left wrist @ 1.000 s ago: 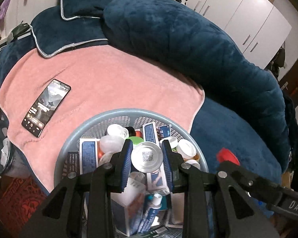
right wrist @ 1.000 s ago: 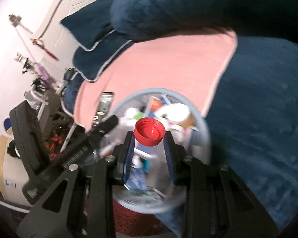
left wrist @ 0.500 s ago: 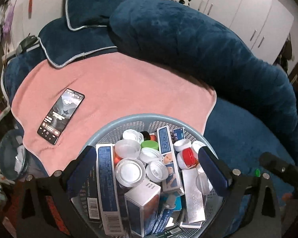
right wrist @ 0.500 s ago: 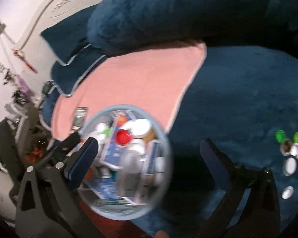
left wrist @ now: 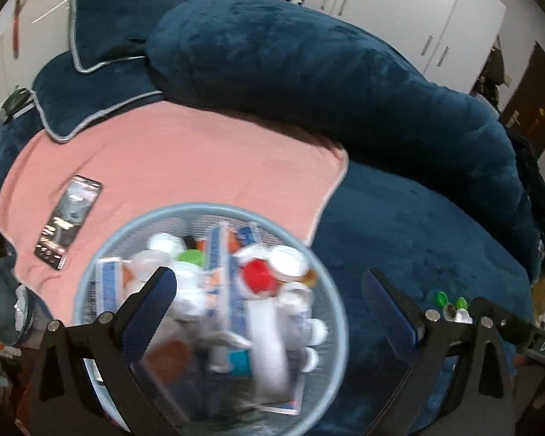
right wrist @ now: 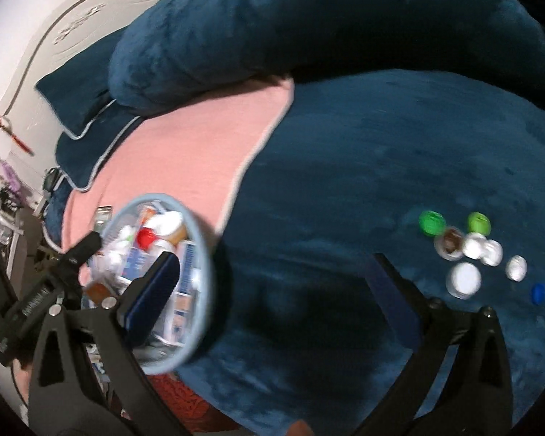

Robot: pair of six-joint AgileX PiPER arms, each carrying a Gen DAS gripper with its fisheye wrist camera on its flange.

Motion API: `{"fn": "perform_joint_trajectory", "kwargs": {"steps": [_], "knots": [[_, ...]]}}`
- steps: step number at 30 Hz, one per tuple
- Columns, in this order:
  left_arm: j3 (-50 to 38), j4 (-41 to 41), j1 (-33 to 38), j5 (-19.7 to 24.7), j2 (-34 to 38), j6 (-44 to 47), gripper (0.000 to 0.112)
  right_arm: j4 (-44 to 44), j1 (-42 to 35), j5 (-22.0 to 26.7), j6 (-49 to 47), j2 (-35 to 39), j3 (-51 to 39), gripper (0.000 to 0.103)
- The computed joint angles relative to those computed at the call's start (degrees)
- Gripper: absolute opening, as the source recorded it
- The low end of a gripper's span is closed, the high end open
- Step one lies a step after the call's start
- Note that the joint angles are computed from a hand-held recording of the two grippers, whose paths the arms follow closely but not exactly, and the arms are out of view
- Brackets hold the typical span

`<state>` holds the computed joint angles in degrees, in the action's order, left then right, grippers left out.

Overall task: Organize objects
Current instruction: 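Move both grippers back toward the remaining caps, then grasp the blue cap with the right gripper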

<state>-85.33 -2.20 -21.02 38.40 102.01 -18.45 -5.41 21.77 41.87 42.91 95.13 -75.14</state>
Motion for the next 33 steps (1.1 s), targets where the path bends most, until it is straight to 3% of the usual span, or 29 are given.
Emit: {"fn": "perform_joint_trajectory", "kwargs": {"steps": [9,17,21,23,26,30,31,33], "knots": [[-8.74,0.31,-10.55,3.55,6.65,-0.76,0.102,-3.48,-12.18,-0.51,3.26,-16.35,20.1,0.103],[-21.62,0.74,-19.97,9.84,16.17,1.97,0.102,3.05,-37.4,2.23,-10.74,-31.22,34.99,0.103],[-26.17,-2.82,-22.1,12.11,19.61,4.26,0.102,2.5,-45.29,2.27,-14.21,-29.57,38.24,0.103],[-27.25,-2.68,-22.56,12.76,20.34,4.68,0.102,6.66,-48.97,0.27,-20.19,-26.82,39.23,0.102],[-29.35,-2.52,-22.93,13.98,21.89,4.87,0.102,6.74,-48.59,-1.89,-21.08,-23.3,38.48,0.09],[-29.78,-3.01,-22.45,14.46,22.96,5.53,0.102,3.77,-45.13,-4.56,-18.35,-17.21,36.0,0.084],[-29.52,-3.31,-22.3,14.38,23.01,5.8,0.102,3.98,-45.28,-4.95,-18.66,-15.81,35.57,0.081],[-29.48,-4.45,-22.13,14.31,23.36,6.53,0.102,4.48,-45.44,-5.12,-19.57,-12.05,34.33,0.056]]}}
